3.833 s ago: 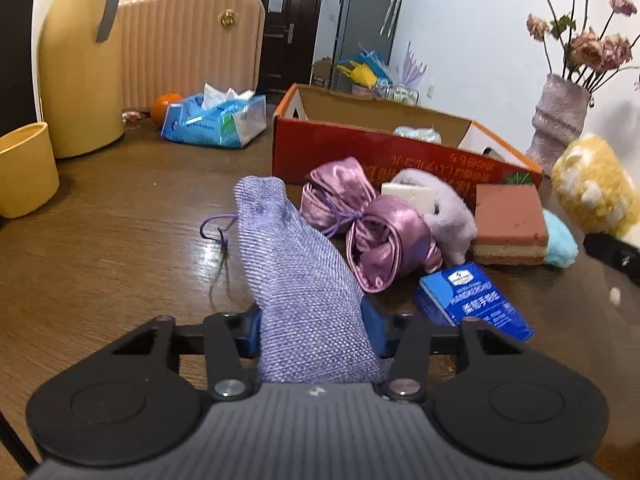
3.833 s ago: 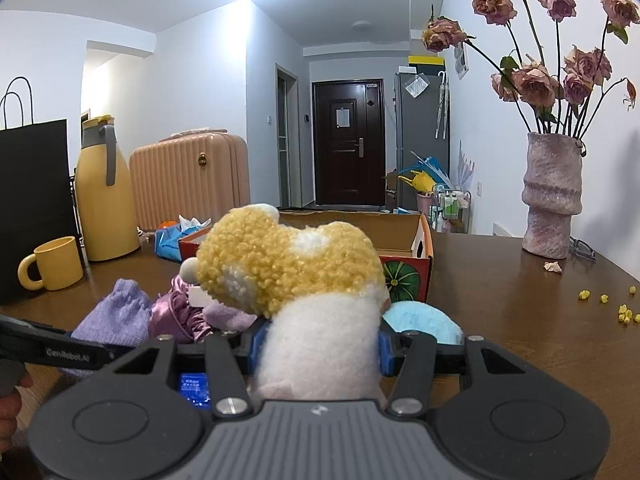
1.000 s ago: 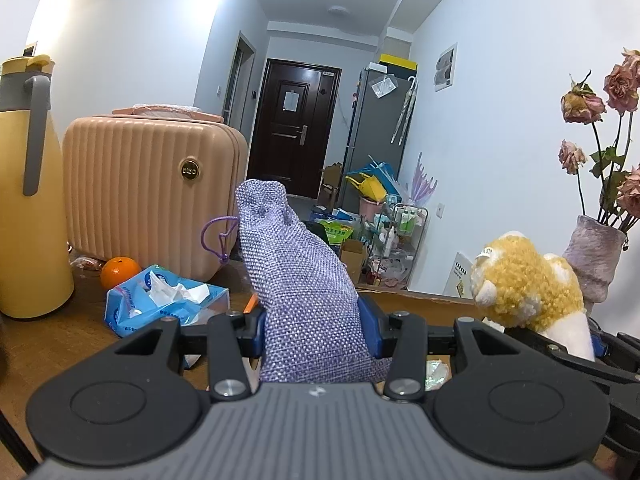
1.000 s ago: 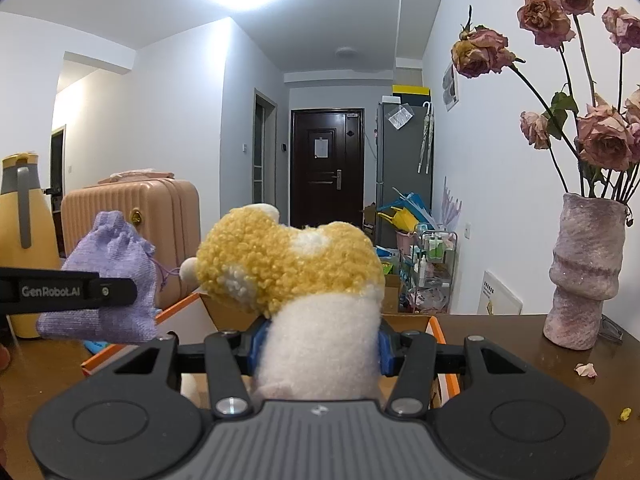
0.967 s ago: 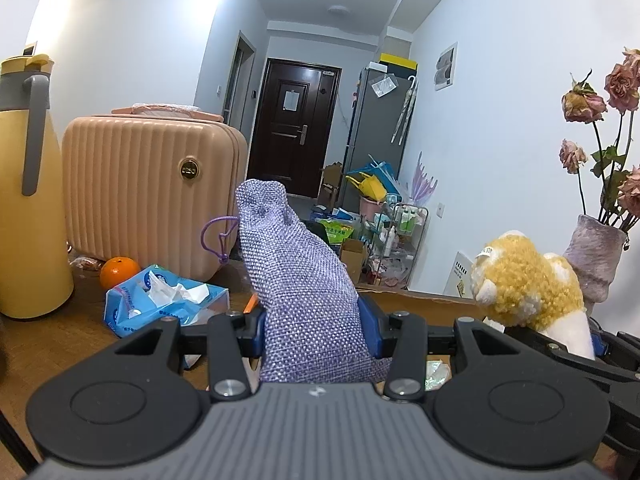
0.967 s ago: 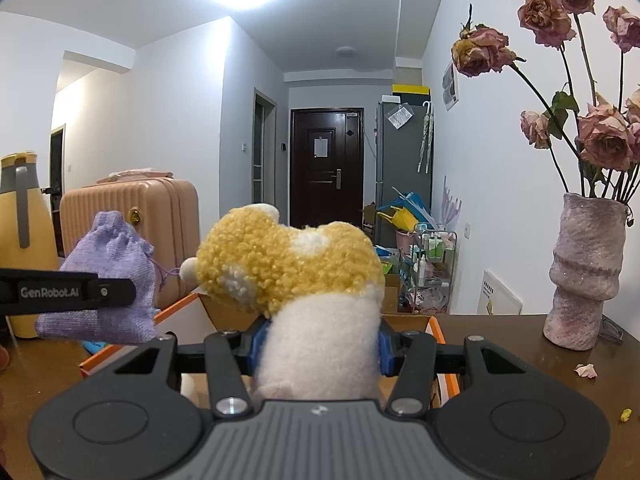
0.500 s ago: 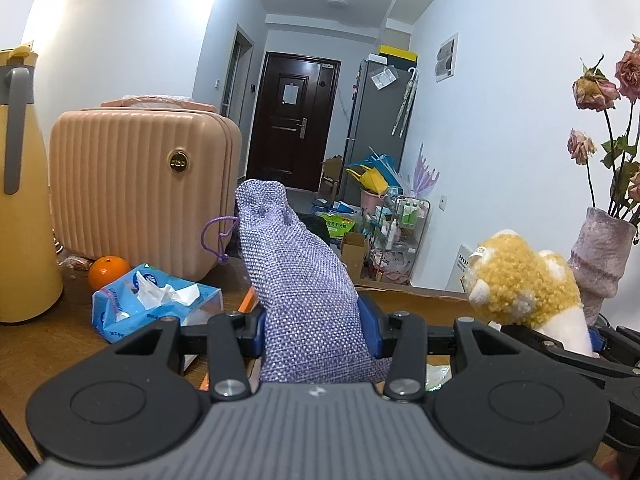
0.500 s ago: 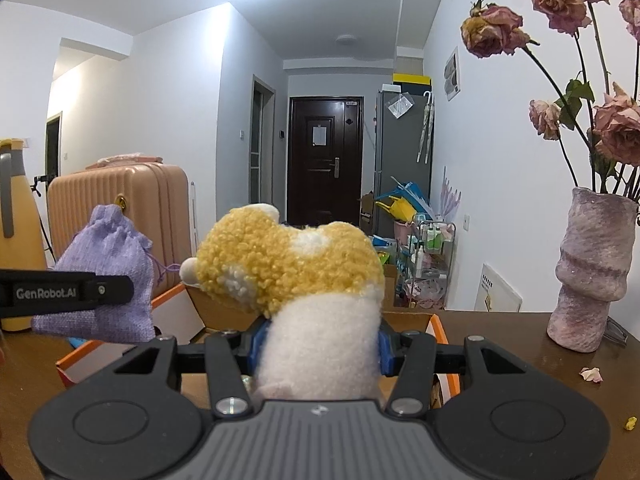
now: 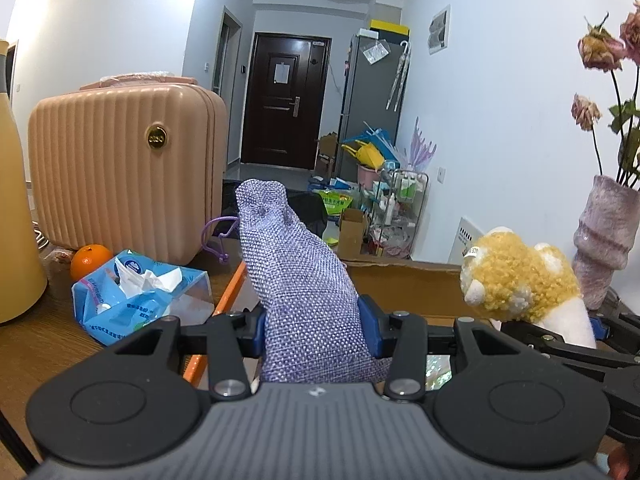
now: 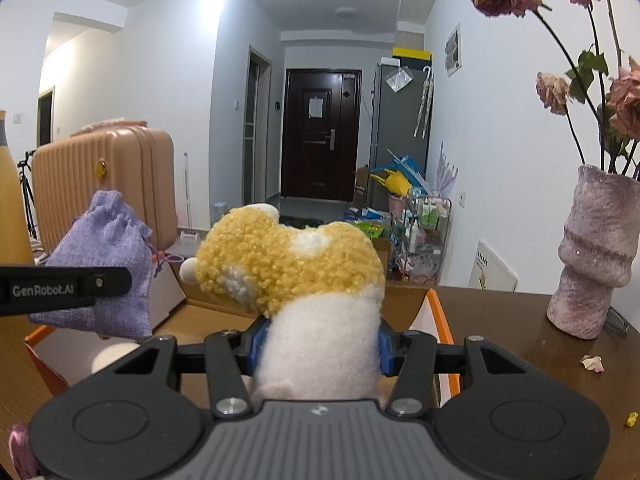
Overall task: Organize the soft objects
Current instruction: 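Carry the lavender pouch and plush sheep over the open cardboard box with both grippers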
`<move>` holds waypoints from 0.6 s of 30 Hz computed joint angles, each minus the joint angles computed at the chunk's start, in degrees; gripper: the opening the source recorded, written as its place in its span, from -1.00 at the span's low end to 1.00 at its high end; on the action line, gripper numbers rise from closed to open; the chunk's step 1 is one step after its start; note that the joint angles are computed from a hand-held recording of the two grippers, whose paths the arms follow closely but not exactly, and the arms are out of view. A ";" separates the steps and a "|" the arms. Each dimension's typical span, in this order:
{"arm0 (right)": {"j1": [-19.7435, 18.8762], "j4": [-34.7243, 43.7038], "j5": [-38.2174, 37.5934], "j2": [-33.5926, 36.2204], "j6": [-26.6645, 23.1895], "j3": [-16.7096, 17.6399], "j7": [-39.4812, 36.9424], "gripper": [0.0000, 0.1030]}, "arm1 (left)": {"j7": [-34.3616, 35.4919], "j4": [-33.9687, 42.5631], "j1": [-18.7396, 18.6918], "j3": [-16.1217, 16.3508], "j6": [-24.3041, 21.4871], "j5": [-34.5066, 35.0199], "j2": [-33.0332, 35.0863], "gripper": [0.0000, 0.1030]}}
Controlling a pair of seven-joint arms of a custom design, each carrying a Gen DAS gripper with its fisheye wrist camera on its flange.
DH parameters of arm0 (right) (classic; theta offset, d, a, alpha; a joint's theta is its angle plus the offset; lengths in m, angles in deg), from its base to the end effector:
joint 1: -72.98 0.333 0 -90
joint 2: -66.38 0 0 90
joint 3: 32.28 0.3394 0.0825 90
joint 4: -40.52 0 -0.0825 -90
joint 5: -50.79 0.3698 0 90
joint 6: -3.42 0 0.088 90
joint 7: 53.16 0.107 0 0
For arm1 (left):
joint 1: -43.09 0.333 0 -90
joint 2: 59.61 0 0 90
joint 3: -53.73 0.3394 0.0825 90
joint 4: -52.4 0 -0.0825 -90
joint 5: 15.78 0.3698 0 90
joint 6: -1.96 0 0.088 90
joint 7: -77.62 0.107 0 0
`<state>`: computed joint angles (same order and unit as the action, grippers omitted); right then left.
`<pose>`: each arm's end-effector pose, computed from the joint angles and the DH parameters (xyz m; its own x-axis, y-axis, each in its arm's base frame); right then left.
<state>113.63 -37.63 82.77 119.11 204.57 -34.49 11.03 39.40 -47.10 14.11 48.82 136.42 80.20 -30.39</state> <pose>0.6380 0.4396 0.3283 0.4608 -0.8869 0.0327 -0.3169 -0.1988 -0.9274 0.5819 -0.3640 0.3375 0.3242 -0.9394 0.1113 -0.3555 -0.2300 -0.9059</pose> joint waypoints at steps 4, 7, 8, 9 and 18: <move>2.03 1.09 2.20 0.65 -3.10 -3.32 0.41 -0.03 | 1.61 0.84 0.35 0.10 1.01 -0.91 0.94 -0.12; 3.38 1.53 2.52 1.08 -5.22 -5.73 1.87 -0.03 | 2.68 1.32 0.26 0.35 1.38 -1.59 1.50 -0.12; 3.77 1.71 2.39 1.25 -5.88 -6.54 2.51 -0.03 | 3.09 1.50 0.16 0.43 1.35 -1.85 1.69 -0.12; 4.16 1.69 2.16 1.31 -6.38 -7.22 3.21 -0.03 | 3.54 1.65 0.04 0.52 1.28 -2.13 1.89 -0.12; 6.26 1.73 -1.73 2.32 -9.47 -11.70 9.89 -0.02 | 5.99 2.59 -0.83 1.32 1.21 -3.34 3.23 -0.12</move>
<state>119.89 -35.90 81.04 121.43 195.10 -46.19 20.92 45.40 -44.51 13.28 50.14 137.63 76.86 -27.16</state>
